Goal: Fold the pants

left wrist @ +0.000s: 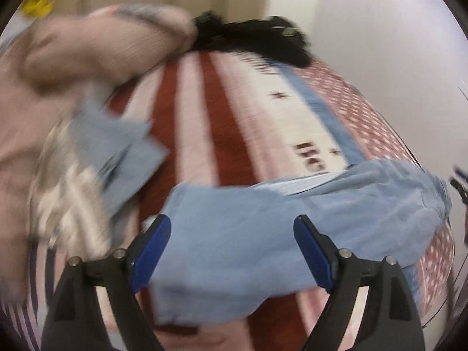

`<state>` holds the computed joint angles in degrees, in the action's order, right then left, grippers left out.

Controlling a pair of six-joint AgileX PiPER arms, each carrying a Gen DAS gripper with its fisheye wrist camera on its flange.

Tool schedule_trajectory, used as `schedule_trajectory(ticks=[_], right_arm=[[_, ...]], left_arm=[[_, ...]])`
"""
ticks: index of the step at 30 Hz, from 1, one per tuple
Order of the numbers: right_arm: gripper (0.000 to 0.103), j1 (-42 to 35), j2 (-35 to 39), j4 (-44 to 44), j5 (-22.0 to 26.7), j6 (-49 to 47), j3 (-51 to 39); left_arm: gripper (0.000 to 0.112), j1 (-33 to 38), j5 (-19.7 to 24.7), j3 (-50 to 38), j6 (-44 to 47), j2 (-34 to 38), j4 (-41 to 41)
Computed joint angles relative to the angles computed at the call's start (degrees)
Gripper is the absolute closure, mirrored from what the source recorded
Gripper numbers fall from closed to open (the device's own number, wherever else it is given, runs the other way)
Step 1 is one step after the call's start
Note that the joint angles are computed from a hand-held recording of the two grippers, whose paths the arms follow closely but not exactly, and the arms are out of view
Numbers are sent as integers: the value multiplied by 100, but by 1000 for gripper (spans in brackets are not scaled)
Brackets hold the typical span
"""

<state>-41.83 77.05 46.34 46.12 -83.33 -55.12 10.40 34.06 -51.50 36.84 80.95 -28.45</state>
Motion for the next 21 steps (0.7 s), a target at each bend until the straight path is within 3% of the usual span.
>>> schedule_trajectory(ticks=[4,6,9,13,15,16,18,20,21], right_arm=[[16,1517,28,-310,-567,-188,179],[16,2285,342,-750,-968,-28,138],[16,3170,1054,-1693,-1598,496,-46],[18,3480,1977,-2233,-1426,857,-561],[30,3431,2211,-2256,-1100,815,-714],[43,3453,2363,-2257,-952,835,-808],[51,3401,2318,-2185,-764,772,-697],[80,3406,2211,-2287,-776,820,-539],[88,3429,2109,-2383,-753,910,-459]], left_arm=[[29,-1147,-632,-212,-173,580,199],[28,-1662,-1085,-342,-596,1034,728],[29,-1959,-1222,-633,-1081,1643,1264],[29,-1953,-1257,-727,-1212,1988,1485],[29,-1892,-1230,-704,-1023,2037,1401],[29,-1859,-1229,-670,-851,2028,1277],[29,-1805,-1203,-601,-468,1980,942],[29,-1823,-1177,-559,-344,1950,821],[29,-1864,-1183,-535,-454,1922,922]])
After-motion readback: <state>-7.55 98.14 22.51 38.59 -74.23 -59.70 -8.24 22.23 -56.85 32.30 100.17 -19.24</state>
